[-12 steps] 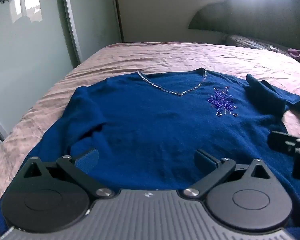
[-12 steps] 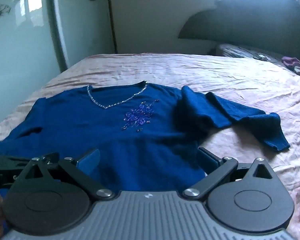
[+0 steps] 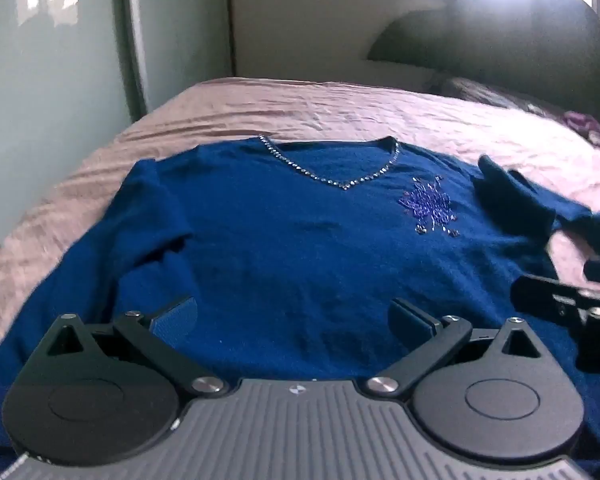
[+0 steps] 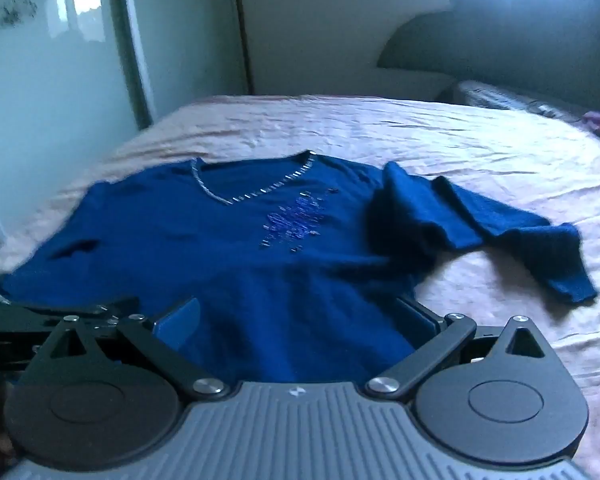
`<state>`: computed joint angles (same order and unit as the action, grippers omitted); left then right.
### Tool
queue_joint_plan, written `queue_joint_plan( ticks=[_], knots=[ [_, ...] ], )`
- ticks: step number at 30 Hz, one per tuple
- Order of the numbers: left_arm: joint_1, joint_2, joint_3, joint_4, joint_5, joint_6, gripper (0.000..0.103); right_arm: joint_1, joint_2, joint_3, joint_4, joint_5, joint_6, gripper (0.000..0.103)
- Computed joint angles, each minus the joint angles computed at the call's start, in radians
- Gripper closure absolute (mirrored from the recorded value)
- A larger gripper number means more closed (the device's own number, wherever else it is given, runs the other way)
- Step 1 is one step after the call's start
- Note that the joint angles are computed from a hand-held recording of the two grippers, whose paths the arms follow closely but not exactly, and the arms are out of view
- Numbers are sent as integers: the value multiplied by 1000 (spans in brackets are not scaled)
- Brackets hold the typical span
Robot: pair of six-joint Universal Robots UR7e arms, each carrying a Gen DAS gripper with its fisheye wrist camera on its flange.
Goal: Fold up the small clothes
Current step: 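Move both grippers over the spread navy sweater toward its sleeve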
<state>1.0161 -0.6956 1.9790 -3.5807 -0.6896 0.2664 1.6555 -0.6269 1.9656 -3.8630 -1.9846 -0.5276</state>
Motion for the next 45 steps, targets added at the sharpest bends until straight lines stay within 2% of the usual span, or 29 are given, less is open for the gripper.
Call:
queue_joint_plan(
  ticks=[4, 8, 9, 13, 15, 18, 20, 22, 23, 24, 25, 27, 28, 29, 32, 38, 42, 45],
  knots=[
    [14, -5, 2, -32, -43, 5, 1, -13, -20, 9, 58, 33, 17, 0],
    [8, 14, 6, -125, -58, 42, 1, -10, -3, 4, 20, 33, -39, 0],
    [7, 9, 6, -108, -60, 29, 1, -10, 0, 3, 10, 34, -51, 0],
    [16, -55, -15, 163, -57, -118, 1, -16, -12, 11, 9, 55, -35, 0],
    [21, -59, -17, 175, -57, -139, 1, -16, -20, 10, 36, 53, -37, 0],
    [18, -43, -24, 147, -20, -136, 1, -4, 4, 8, -57, 42, -88, 0],
    [19, -46, -33, 177, -14, -144, 1, 11, 27, 6, -191, 52, -132, 0],
    [23, -48, -34, 179, -18, -141, 1, 9, 44, 21, -361, 134, -159, 0],
    [23, -44, -32, 160, -14, -135, 1, -2, 30, 40, -383, 193, -146, 0],
    [20, -38, -33, 142, -4, -130, 1, -20, 5, 62, -364, 246, -112, 0],
    [18, -31, -36, 125, 3, -120, 1, -34, -19, 69, -303, 257, -75, 0],
    [17, -27, -38, 111, 7, -104, 1, -45, -50, 52, -101, 190, -32, 0],
    [15, -25, -40, 111, 15, -102, 1, -47, -52, 41, -44, 149, 1, 0],
    [14, -20, -42, 104, 23, -97, 1, -50, -53, 42, -30, 140, 12, 0],
    [13, -9, -44, 69, 35, -70, 1, -49, -35, 43, -64, 140, -30, 0],
    [14, -10, -50, 66, 38, -67, 1, -9, 26, 15, -184, 68, -163, 0],
    [17, -22, -51, 130, 34, -90, 1, -23, 12, 26, -120, 85, -143, 0],
    [17, -20, -52, 139, 37, -86, 1, -22, 18, 28, -134, 93, -139, 0]
  ],
)
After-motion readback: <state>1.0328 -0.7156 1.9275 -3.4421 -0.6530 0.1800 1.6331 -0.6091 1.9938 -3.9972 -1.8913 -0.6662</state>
